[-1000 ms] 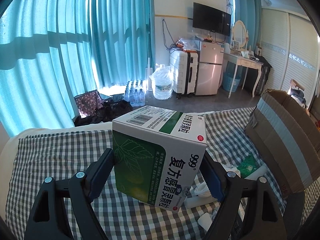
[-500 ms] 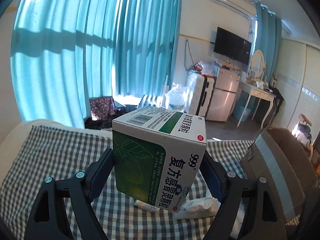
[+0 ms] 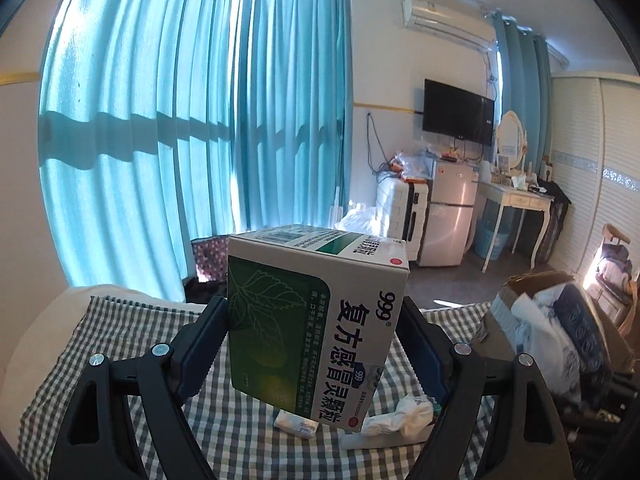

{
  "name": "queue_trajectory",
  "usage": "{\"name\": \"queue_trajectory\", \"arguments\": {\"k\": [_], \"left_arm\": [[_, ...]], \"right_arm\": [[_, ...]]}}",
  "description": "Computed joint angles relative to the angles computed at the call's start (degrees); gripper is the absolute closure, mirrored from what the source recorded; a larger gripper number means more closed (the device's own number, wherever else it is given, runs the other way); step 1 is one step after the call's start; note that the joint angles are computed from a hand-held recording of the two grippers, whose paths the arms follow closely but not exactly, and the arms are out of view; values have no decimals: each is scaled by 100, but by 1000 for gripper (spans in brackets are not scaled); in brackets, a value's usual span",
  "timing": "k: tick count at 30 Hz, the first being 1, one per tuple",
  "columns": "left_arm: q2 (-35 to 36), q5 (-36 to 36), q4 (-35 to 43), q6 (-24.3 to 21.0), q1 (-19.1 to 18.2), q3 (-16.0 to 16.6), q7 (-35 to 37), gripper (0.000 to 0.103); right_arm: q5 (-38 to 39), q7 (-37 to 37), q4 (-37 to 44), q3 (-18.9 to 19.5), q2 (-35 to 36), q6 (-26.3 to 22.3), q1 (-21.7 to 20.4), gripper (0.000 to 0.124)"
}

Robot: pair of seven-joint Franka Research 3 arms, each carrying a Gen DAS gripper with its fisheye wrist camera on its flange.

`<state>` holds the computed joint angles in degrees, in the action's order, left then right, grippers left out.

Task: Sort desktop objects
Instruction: 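Lift and carry the medicine box and pouch toward the cardboard box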

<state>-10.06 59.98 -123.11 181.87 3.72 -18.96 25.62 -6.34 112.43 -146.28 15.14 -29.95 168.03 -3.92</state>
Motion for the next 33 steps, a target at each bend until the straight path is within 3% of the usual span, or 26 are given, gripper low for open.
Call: {"name": "queue_trajectory", "arguments": {"k": [3, 8, 17, 24, 33], "left_arm": [[-53, -625, -142, 39, -368, 245, 553, 18], [-179, -323, -119, 110, 131, -284, 254, 18], [-371, 25, -4, -90, 276, -709, -69, 18], [-400, -296, -16, -363, -284, -495, 82, 18], [-371, -370, 174, -720, -677, -486, -56, 18]], "right_arm": [[24, 6, -12, -65, -209, -37, -41, 101], [-59, -14, -57, 39, -506, -25, -250, 101], [104, -348, -229, -161, -861, -52, -301, 101], [439, -679, -301, -498, -1074, -108, -203, 101], [946, -1273, -511, -945, -1479, 1, -72, 101]]}}
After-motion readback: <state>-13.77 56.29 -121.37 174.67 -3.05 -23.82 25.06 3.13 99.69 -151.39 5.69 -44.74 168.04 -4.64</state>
